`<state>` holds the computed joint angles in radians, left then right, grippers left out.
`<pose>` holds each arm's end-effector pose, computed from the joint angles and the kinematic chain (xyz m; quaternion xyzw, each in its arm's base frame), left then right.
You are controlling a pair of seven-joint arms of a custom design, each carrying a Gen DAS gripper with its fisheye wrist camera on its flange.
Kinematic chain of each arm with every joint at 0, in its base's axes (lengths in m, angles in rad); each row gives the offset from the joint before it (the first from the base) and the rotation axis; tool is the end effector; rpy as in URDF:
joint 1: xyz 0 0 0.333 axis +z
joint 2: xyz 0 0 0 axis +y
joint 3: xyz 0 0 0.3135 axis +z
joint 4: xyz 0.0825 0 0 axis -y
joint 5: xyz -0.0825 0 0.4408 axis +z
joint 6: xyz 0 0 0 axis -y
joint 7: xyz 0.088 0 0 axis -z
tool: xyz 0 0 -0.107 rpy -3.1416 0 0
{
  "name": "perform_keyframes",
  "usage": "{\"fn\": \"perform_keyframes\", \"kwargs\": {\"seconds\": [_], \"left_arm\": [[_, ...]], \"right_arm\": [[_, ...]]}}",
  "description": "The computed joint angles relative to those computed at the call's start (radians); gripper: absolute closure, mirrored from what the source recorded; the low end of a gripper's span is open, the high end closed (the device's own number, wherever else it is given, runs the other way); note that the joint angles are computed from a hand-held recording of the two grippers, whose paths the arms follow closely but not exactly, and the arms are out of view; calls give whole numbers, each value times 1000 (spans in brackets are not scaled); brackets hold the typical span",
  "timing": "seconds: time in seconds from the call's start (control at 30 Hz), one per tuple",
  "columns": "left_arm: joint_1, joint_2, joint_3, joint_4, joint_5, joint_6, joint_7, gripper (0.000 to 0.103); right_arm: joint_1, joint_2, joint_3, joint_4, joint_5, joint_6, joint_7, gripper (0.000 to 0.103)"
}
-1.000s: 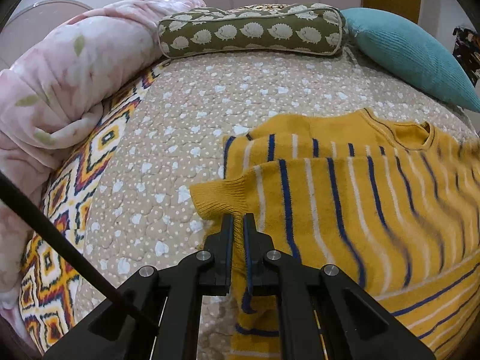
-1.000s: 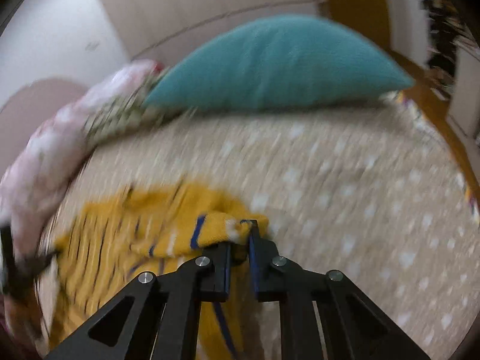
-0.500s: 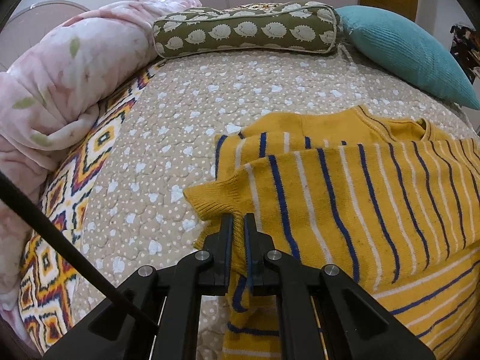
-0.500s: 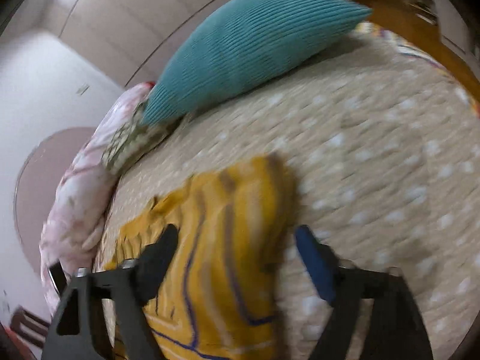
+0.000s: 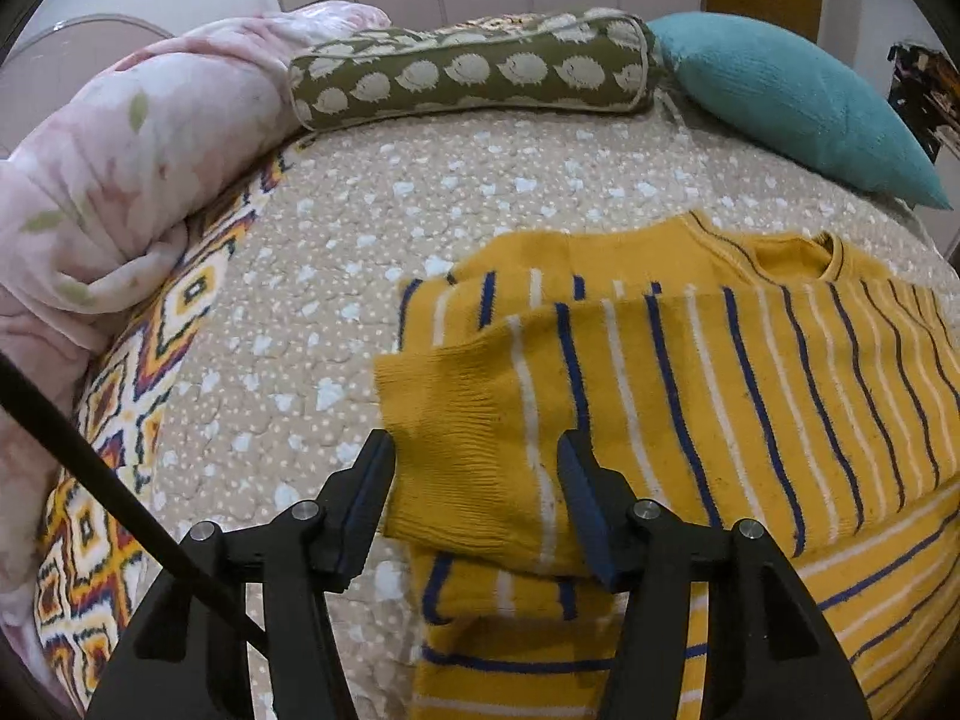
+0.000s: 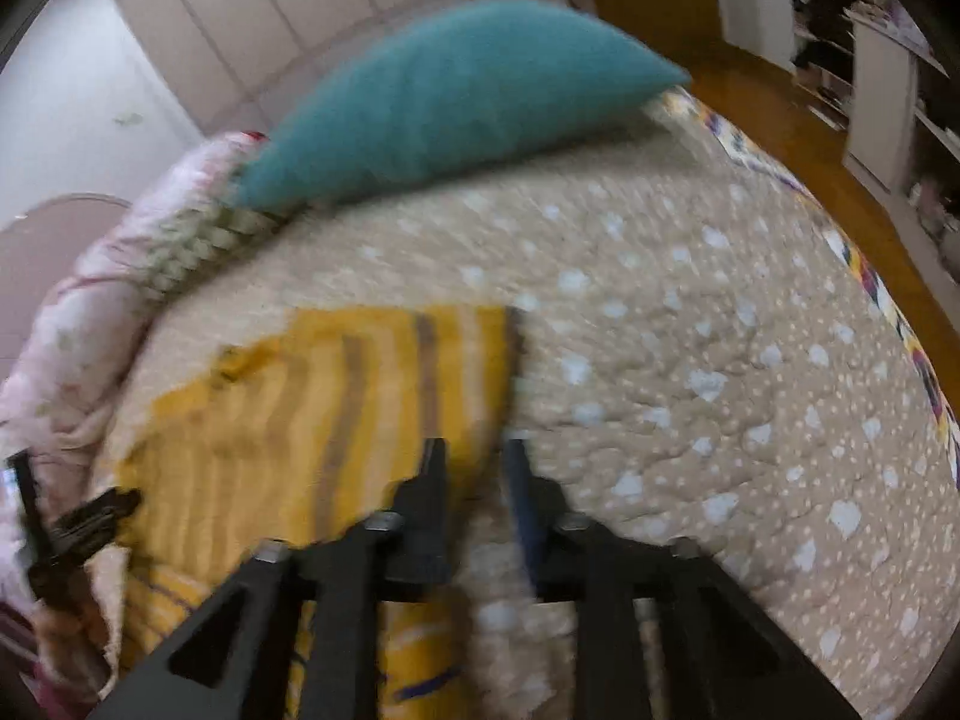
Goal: Fold small clothes
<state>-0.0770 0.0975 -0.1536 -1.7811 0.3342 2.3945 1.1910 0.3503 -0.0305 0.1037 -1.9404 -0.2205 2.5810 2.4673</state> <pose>0.6702 -0.1510 0.5335 -0.6666 0.6885 -0.1625 0.2351 0.5834 0.2897 0.5504 -0.5603 0.7560 -0.1228 0.3155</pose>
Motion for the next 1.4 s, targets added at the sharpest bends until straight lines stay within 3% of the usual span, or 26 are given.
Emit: {"fn": "perform_keyframes", "kwargs": {"seconds": [0.07,0.17,0.27,0.3,0.4,0.43,0.5,0.6,0.67,0.77,0.8,0.87,0.93,1.03,1.13,1.2,1.4], "left_arm": [[3,2,2,1,-8,-5,-4,43],[6,5,0,5,-35,-29,0,43],[13,-29,0,-32,-69,-8,32,35],[13,-40,1,-44,-74,3,36,29],[10,-60,3,-74,-50,20,29,26],[7,-56,2,-70,-37,9,28,26],[5,-57,4,-73,-32,5,20,26],[7,-73,6,-84,-53,13,10,26],[7,-79,8,-87,-36,19,-15,26],[4,-70,6,-75,-27,5,-12,26],[2,-64,5,-70,-17,-3,-12,26],[0,-52,4,-65,-3,-9,-14,26],[2,-41,3,-59,-24,-15,-4,26],[9,-61,6,-77,-67,-6,8,26],[10,-95,9,-104,-64,-7,8,26],[11,-129,13,-135,-76,2,20,26],[7,-243,28,-236,-90,21,32,26]], "right_arm": [[13,-9,7,-13,37,64,-43,21],[36,43,23,50,38,13,-138,22],[48,107,32,128,-19,-142,-167,79],[47,101,30,114,-24,-139,-163,83],[37,50,15,35,-49,-96,-76,85],[34,43,16,19,-17,-78,-85,85],[36,44,21,29,-12,-96,-102,74],[47,24,28,51,-117,-145,-31,43],[47,-2,32,40,-238,-108,66,41],[46,32,29,84,-238,-88,77,44],[47,60,30,114,-223,-99,57,57],[58,147,30,211,-228,-201,16,73],[78,225,18,285,-289,-318,27,73],[74,205,7,241,-271,-279,57,72],[62,130,14,176,-215,-251,31,63],[64,76,22,141,-200,-267,17,45],[74,-104,42,-11,-154,-279,-9,33]]}}
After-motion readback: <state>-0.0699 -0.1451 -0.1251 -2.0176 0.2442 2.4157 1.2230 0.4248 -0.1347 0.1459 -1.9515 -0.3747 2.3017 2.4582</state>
